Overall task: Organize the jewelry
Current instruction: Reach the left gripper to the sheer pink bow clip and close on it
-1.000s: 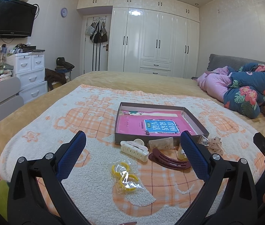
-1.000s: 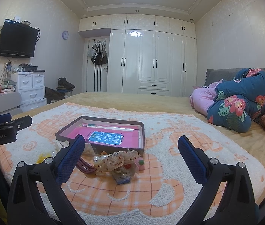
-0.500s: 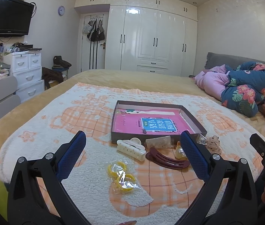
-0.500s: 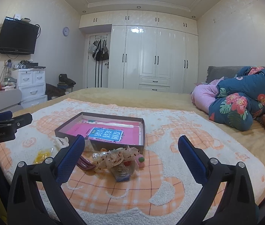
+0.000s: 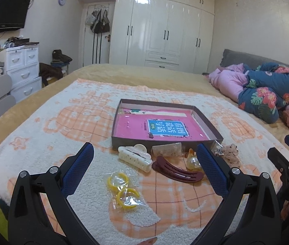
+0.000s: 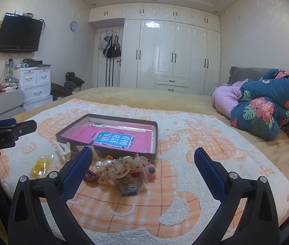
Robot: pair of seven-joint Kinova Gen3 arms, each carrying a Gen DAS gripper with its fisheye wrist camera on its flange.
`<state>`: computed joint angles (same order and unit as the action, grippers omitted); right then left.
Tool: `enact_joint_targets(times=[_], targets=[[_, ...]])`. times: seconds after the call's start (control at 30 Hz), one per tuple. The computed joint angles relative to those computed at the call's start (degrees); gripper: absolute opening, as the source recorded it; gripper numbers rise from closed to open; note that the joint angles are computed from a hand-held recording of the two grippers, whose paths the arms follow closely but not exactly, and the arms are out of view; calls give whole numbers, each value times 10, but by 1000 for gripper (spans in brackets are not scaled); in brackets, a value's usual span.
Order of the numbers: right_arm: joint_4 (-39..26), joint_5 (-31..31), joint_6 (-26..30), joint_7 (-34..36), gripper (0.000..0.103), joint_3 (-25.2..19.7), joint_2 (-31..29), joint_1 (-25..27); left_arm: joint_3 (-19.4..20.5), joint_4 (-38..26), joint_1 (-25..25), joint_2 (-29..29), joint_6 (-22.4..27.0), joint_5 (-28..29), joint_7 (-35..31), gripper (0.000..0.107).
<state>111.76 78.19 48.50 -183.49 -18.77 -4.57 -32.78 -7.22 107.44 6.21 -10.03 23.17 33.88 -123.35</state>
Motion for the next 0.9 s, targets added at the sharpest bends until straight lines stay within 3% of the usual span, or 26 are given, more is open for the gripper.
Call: enact_joint_targets(times=[0.13,0.3,0.57,0.7,0.9], targets=[[-12,-29,-16,38,97,14,7,11,5,-14,1,16,16,1,-9,92],[-24,-74,-41,92,97,31,16,28,4,-29,0,36,38,57,-88,92],[-48,-184,-96,213,96,60,35,63,26,-70,-40,86,133,151,-223,92],[-57,-240,-115,287,75,73,46,73,62,-92,-59,110,157,124,-221,92],[-68,-317,-144,373,61,88,58,85,92,-116,-75,138,195,107,-234,82]])
